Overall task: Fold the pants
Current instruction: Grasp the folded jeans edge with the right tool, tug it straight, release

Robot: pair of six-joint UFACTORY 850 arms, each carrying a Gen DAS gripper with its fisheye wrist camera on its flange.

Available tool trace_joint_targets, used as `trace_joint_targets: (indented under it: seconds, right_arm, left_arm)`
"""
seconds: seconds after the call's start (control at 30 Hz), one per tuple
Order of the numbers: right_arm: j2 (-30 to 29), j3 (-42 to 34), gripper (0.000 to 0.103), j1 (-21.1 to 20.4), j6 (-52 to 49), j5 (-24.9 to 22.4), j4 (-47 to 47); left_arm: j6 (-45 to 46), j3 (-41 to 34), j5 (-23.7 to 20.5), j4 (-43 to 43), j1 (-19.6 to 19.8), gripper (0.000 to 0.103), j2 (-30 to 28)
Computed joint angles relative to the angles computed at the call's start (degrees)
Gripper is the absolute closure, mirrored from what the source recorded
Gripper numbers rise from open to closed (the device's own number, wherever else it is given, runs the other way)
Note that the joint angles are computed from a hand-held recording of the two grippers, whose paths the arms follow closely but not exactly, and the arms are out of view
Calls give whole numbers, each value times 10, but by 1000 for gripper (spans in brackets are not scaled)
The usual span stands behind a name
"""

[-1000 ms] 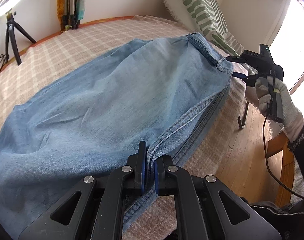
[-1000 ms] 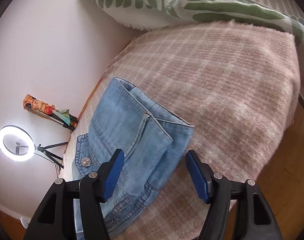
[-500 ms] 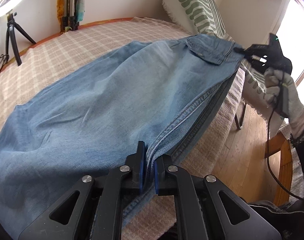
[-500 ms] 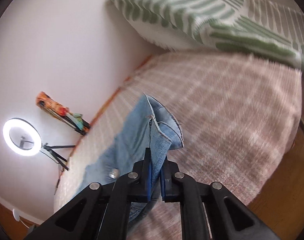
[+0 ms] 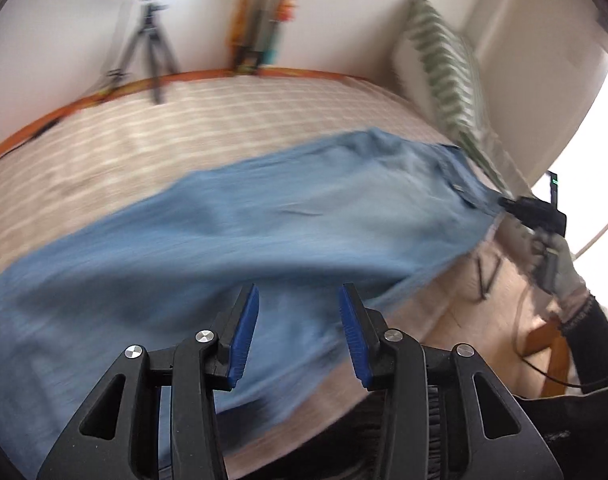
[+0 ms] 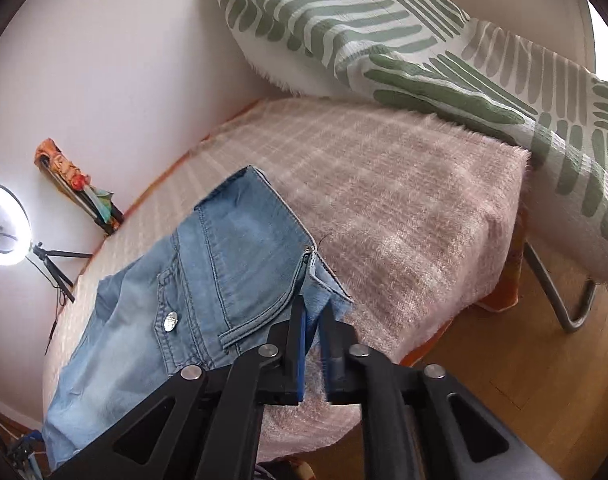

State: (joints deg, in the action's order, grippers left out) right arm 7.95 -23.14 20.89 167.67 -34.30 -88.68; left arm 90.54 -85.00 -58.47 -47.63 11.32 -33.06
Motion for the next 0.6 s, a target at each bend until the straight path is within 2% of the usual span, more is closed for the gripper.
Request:
trace_joint_targets:
  seconds: [0.03,0.07,0.13,0.2,0.3,0.37,0.43,0.53,0.6]
  right_arm:
    - [1,-4,79,1,-31,-7,29]
    - [2,-15,74,8,-83,-33,73]
    - [7,-24,70,30,-134,-83,106]
    - [10,-36,66,30,-152,-90,74]
    - [2,-58,59,-1,-153,-26,-33]
    - [-26,-91,49,-30,-138,42,-140]
    - [-60,-124,44,-51,-115,94,-240]
    - [-133,-202,43,-66,-184,139,-263]
    - [-180,-253,41,-79,-198,186,-289]
  left_arm:
    - [-13,-11,11,1,6,63,-8]
    - [-30,-24,22,2,15,63,-19]
    - [-56,-41,42,3,27,63,-35]
    - [-85,-58,54,10,37,63,-50]
    - [-111,-69,73,14,52,63,-62]
    - [-128,-80,77,14,59,63,-70]
    - [-142,-84,86,12,67,63,-74]
    - [-156,-92,108,12,77,63,-83]
    - [-178,-104,114,13,86,63,-94]
